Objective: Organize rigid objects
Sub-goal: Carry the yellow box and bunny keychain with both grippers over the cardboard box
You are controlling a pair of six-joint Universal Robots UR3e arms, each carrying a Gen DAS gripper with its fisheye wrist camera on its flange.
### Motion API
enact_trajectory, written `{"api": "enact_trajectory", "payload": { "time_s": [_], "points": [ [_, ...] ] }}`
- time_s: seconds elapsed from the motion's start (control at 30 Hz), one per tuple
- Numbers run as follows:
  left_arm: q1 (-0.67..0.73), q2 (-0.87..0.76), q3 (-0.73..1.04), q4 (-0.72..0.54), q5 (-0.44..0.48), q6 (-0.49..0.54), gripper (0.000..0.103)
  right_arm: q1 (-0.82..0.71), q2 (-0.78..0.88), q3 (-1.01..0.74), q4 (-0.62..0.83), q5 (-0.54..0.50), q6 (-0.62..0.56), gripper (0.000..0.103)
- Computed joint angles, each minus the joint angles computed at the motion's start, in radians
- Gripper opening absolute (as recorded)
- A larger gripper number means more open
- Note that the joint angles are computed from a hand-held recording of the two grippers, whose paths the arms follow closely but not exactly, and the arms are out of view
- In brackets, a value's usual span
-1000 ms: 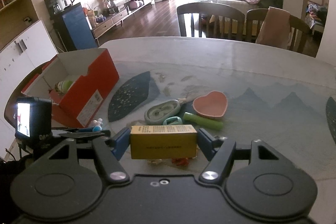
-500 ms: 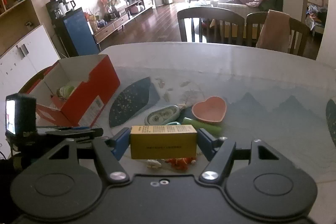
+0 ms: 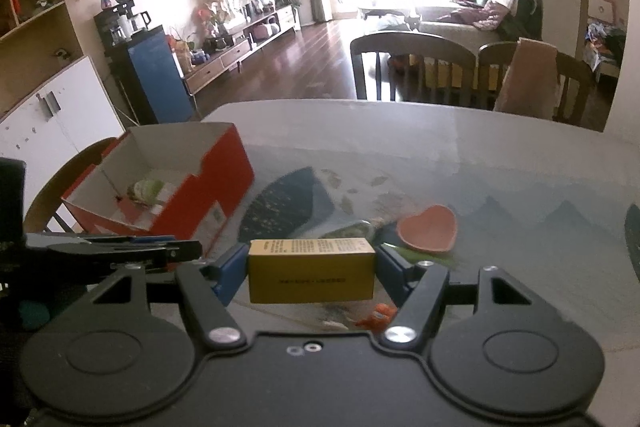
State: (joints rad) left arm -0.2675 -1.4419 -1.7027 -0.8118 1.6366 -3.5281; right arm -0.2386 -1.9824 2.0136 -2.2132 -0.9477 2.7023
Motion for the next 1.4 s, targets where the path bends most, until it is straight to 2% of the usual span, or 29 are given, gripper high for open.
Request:
{"api": "enact_trajectory", "payload": {
  "time_s": [0.23, 0.47, 0.7, 0.87, 0.97, 1.13, 1.23, 1.4],
  "points": [
    [0.165, 0.127, 0.021, -0.095, -0.148, 0.134, 0.03, 0.178, 0.069, -0.065, -0.124, -0.09, 0.17, 0.069],
    [0.399, 0.225, 0.034, -0.187, -0.307, 0.314, 0.03, 0.409, 0.226, -0.184, -0.265, -0.24, 0.338, 0.069],
    [0.677, 0.309, 0.032, -0.314, -0.48, 0.512, 0.03, 0.612, 0.421, -0.353, -0.342, -0.381, 0.449, 0.069],
    [0.861, 0.339, 0.03, -0.407, -0.569, 0.666, 0.03, 0.723, 0.568, -0.498, -0.35, -0.462, 0.491, 0.069],
    [0.946, 0.334, 0.028, -0.452, -0.599, 0.75, 0.03, 0.772, 0.658, -0.593, -0.338, -0.498, 0.506, 0.069],
    [1.023, 0.294, 0.017, -0.454, -0.604, 0.829, 0.03, 0.832, 0.809, -0.752, -0.29, -0.554, 0.532, 0.069],
    [1.044, 0.259, 0.006, -0.426, -0.602, 0.85, 0.03, 0.853, 0.894, -0.853, -0.237, -0.578, 0.544, 0.069],
    [1.016, 0.179, -0.008, -0.362, -0.547, 0.881, 0.03, 0.893, 1.022, -1.01, -0.144, -0.614, 0.556, 0.069]
  ]
}}
